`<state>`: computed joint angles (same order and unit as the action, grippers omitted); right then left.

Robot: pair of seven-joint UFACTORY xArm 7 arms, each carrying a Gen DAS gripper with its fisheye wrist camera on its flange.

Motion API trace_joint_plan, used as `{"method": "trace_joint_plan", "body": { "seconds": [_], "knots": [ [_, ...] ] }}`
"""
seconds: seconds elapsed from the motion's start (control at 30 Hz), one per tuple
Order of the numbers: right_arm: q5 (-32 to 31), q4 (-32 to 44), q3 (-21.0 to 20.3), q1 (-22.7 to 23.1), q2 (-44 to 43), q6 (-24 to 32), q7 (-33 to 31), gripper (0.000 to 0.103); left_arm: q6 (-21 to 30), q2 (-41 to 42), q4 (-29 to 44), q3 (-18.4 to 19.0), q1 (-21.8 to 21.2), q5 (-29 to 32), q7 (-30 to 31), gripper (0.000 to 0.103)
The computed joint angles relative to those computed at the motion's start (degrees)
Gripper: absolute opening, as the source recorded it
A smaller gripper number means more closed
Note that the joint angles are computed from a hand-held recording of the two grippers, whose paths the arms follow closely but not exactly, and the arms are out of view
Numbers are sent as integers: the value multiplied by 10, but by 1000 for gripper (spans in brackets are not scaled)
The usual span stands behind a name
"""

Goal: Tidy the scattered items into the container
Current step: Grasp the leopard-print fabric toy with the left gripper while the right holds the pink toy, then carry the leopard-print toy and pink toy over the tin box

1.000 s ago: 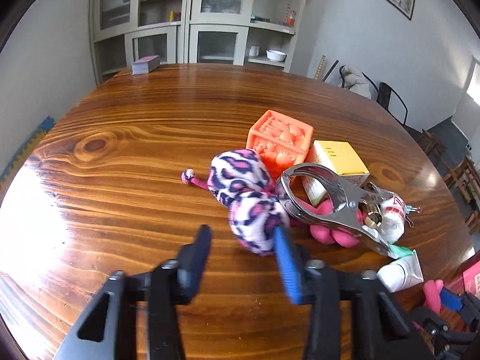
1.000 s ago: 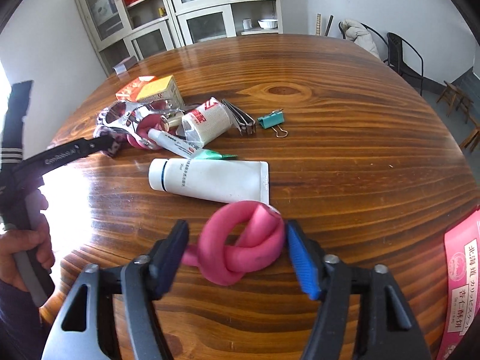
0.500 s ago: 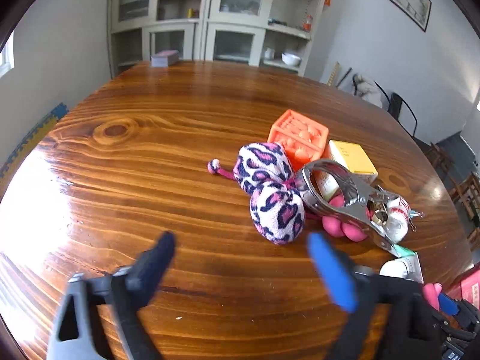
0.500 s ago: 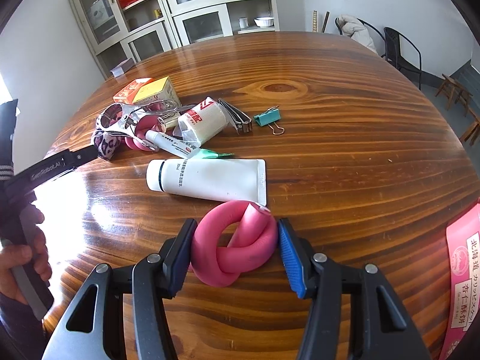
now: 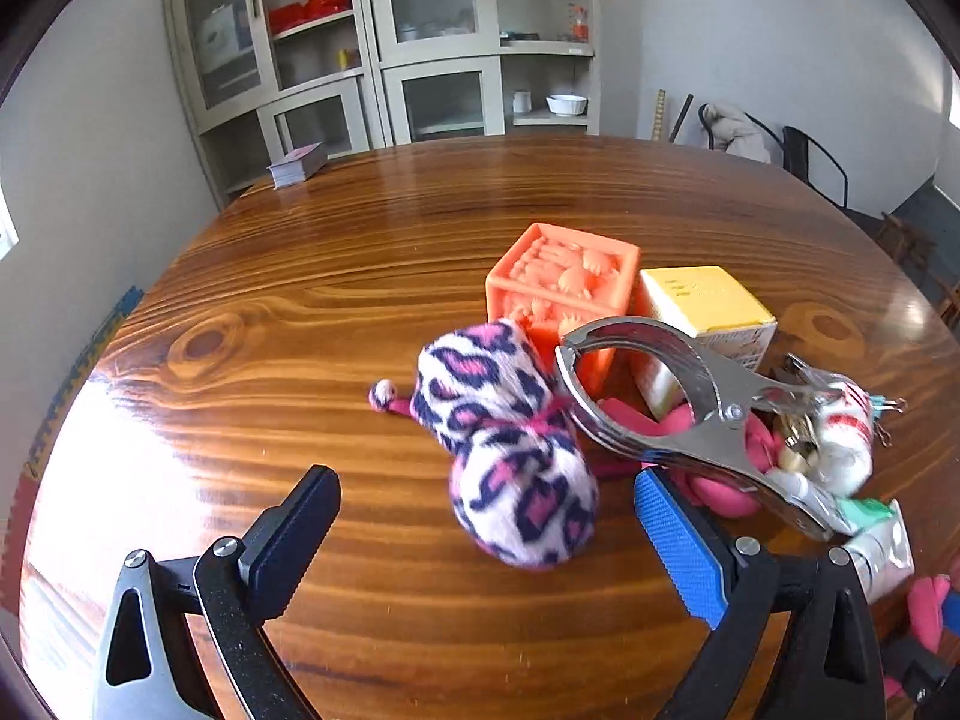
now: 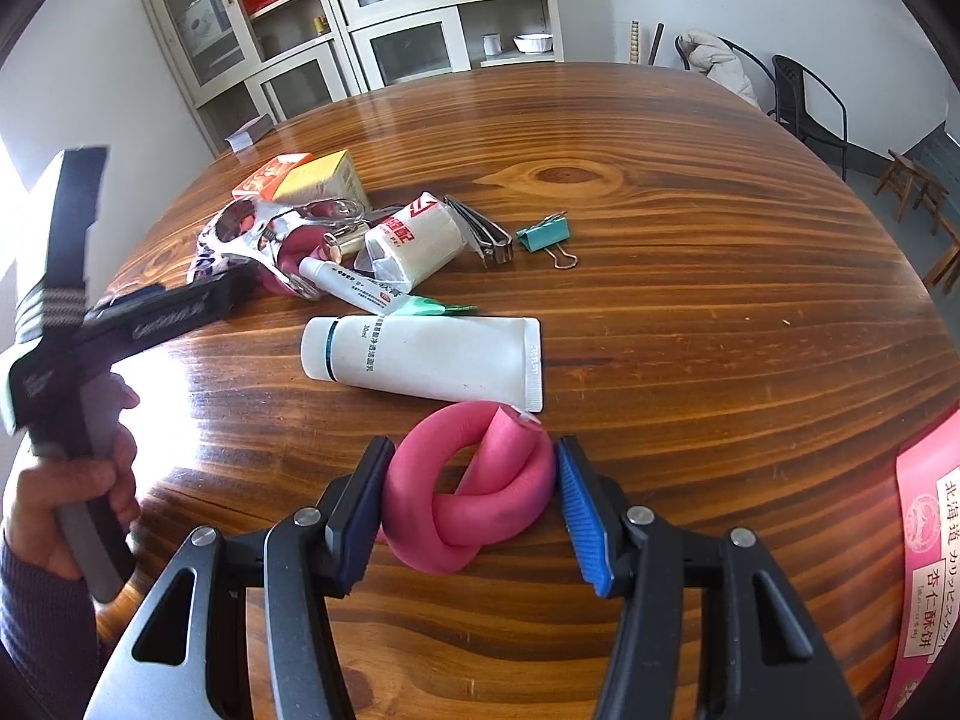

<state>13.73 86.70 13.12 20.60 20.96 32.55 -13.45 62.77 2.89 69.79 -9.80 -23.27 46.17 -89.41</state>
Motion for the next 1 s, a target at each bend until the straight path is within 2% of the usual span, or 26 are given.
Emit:
{"method": "trace_joint_plan", "body": {
  "seconds": [0.1, 0.17, 0.2, 0.27, 0.4, 0.6, 0.77, 1.0],
  "knots": [
    [1, 0, 1, 0, 0, 1, -2, 59, -25, 0, -6, 10, 12, -13, 6, 96],
    [2, 0, 1, -1, 0, 3, -3, 59, -61, -10, -23, 15, 23, -29, 10, 65],
    [4, 0, 2, -1, 0, 3, -5, 59, -73, -15, -30, 14, 25, -29, 5, 64],
    [5, 0, 3, 0, 0, 3, -7, 59, -78, -22, -37, 10, 27, -26, -2, 49],
    [10, 2, 6, -1, 1, 5, -14, 59, -79, -38, -50, 0, 28, -30, -19, 46],
    [43, 3, 13, -12, 0, 11, -31, 58, -28, -71, -60, -27, 19, -17, -53, 46],
    [71, -8, 18, -19, -11, -3, -48, 58, -20, -111, -95, -49, 18, -27, -93, 46],
    [118, -23, 27, -29, -23, -25, -78, 58, 14, -137, -90, -91, 9, 6, -142, 46]
  ]
}}
